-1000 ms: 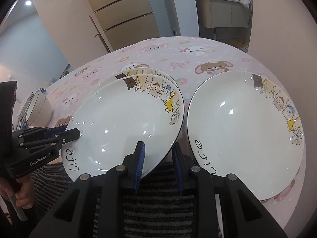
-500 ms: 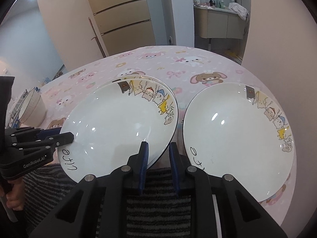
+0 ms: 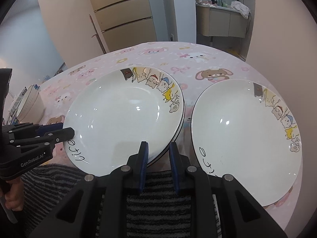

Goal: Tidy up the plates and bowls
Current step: 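Lower the plate onto the other plate and open both grippers, then raise both grippers away from the stacked plates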

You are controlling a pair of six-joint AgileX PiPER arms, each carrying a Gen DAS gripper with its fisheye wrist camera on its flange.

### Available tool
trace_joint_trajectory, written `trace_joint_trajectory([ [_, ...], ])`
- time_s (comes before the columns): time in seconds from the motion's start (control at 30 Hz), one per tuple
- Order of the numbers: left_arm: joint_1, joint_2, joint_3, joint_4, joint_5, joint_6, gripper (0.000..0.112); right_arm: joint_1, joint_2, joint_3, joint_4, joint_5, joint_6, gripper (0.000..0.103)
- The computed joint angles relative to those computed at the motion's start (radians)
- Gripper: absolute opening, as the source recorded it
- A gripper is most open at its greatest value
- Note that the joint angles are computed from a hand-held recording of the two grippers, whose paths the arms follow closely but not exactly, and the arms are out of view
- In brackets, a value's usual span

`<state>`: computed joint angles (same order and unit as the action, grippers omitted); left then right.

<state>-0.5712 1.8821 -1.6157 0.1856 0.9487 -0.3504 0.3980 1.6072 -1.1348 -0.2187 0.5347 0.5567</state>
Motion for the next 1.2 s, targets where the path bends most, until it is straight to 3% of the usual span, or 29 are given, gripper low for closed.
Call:
trace_joint_trajectory([
  [0.13, 0.006, -0.007, -0.004, -0.021, 0.014, 0.017, 0.024, -0.009, -0.002, -0.001, 0.037, 0.002, -0.034, 0.023],
  [0.23, 0.048, -0.052, 0.004, -0.127, 0.017, 0.077, 0.024, -0.025, -0.022, 0.007, 0.115, -0.002, -0.111, 0.023],
  [0.33, 0.035, -0.116, 0.036, -0.042, -0.015, 0.011, 0.024, -0.054, -0.067, 0.026, 0.233, -0.013, -0.23, 0.023],
  [0.43, 0.048, -0.159, 0.045, -0.065, -0.024, 0.022, 0.024, -0.078, -0.117, 0.027, 0.311, 0.007, -0.309, 0.023],
  [0.67, -0.023, -0.257, 0.062, 0.022, -0.034, -0.05, 0.027, -0.077, -0.271, 0.057, 0.267, 0.036, -0.281, 0.023],
  [0.73, -0.067, -0.299, 0.079, 0.063, -0.045, -0.071, 0.039, -0.078, -0.32, 0.069, 0.256, 0.043, -0.281, 0.023],
  [0.87, -0.187, -0.373, 0.114, 0.27, -0.042, -0.233, 0.046, -0.082, -0.405, 0.093, 0.237, 0.049, -0.273, 0.023],
  [1.03, -0.262, -0.428, 0.105, 0.34, -0.03, -0.289, 0.066, -0.076, -0.496, 0.107, 0.211, 0.062, -0.262, 0.023],
  [1.2, -0.36, -0.468, 0.133, 0.487, -0.064, -0.364, 0.077, -0.067, -0.583, 0.129, 0.177, 0.068, -0.238, 0.024],
])
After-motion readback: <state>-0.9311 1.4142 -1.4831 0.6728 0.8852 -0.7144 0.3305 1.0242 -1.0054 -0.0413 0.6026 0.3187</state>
